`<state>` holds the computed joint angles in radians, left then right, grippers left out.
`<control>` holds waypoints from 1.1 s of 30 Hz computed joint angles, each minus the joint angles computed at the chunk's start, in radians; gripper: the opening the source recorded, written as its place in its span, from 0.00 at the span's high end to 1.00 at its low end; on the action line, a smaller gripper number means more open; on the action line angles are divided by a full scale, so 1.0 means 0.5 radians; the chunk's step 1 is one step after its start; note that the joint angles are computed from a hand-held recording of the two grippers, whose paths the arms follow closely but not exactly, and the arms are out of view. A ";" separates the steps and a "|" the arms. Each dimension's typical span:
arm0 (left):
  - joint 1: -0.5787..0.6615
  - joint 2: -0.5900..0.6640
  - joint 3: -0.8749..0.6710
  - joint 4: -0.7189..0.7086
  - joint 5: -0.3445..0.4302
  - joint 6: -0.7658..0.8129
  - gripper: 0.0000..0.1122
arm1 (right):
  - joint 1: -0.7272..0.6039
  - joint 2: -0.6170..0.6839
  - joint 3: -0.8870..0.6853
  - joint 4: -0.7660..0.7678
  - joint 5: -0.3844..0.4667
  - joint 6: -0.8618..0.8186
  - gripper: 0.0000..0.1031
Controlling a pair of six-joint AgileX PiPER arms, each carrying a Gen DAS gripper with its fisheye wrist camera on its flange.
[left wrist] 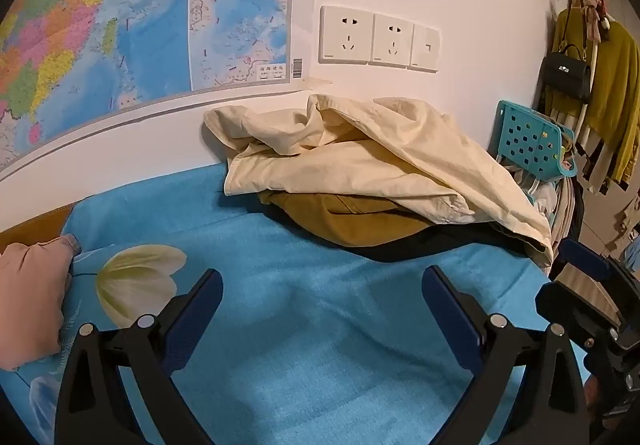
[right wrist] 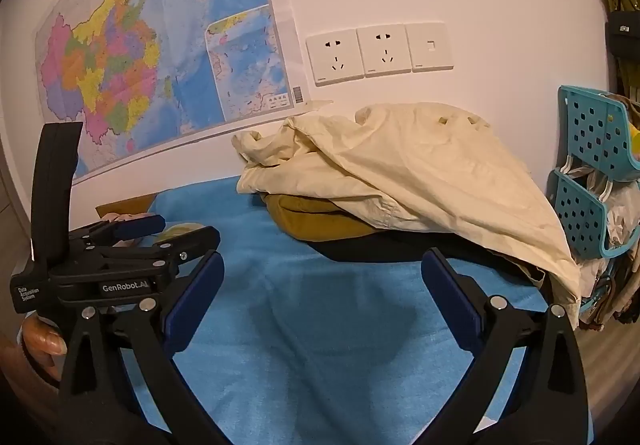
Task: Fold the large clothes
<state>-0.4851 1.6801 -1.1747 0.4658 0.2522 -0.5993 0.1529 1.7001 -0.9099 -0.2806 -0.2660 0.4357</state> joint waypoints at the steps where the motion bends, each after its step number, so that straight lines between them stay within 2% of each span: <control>1: 0.000 0.000 0.002 0.003 -0.002 -0.001 0.14 | -0.024 -0.002 -0.024 -0.101 0.006 0.111 0.06; 7: 0.035 -0.001 0.013 -0.154 -0.025 0.157 0.14 | -0.014 -0.014 0.011 -0.115 -0.022 0.133 0.06; 8: 0.041 -0.001 0.016 -0.152 -0.030 0.156 0.14 | -0.015 -0.008 -0.002 -0.141 -0.009 0.157 0.06; 9: 0.013 -0.011 -0.029 -0.071 0.040 0.083 0.14 | 0.006 -0.013 -0.007 -0.086 0.008 0.112 0.06; 14: 0.025 -0.017 -0.042 -0.135 0.051 0.149 0.14 | 0.006 -0.010 -0.014 -0.135 0.018 0.163 0.06; 17: 0.010 -0.018 0.000 0.001 0.012 -0.002 0.14 | 0.009 -0.014 -0.012 -0.121 0.020 0.155 0.06; 28: 0.014 -0.033 0.003 -0.056 0.017 0.053 0.14 | 0.027 -0.013 0.006 -0.022 0.000 0.062 0.06; 33: 0.014 -0.033 0.008 -0.080 0.011 0.075 0.14 | 0.021 -0.004 0.019 -0.075 -0.022 0.124 0.06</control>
<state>-0.4779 1.6637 -1.1705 0.4259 0.2579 -0.5620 0.1636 1.6979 -0.9005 -0.3179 -0.2772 0.4978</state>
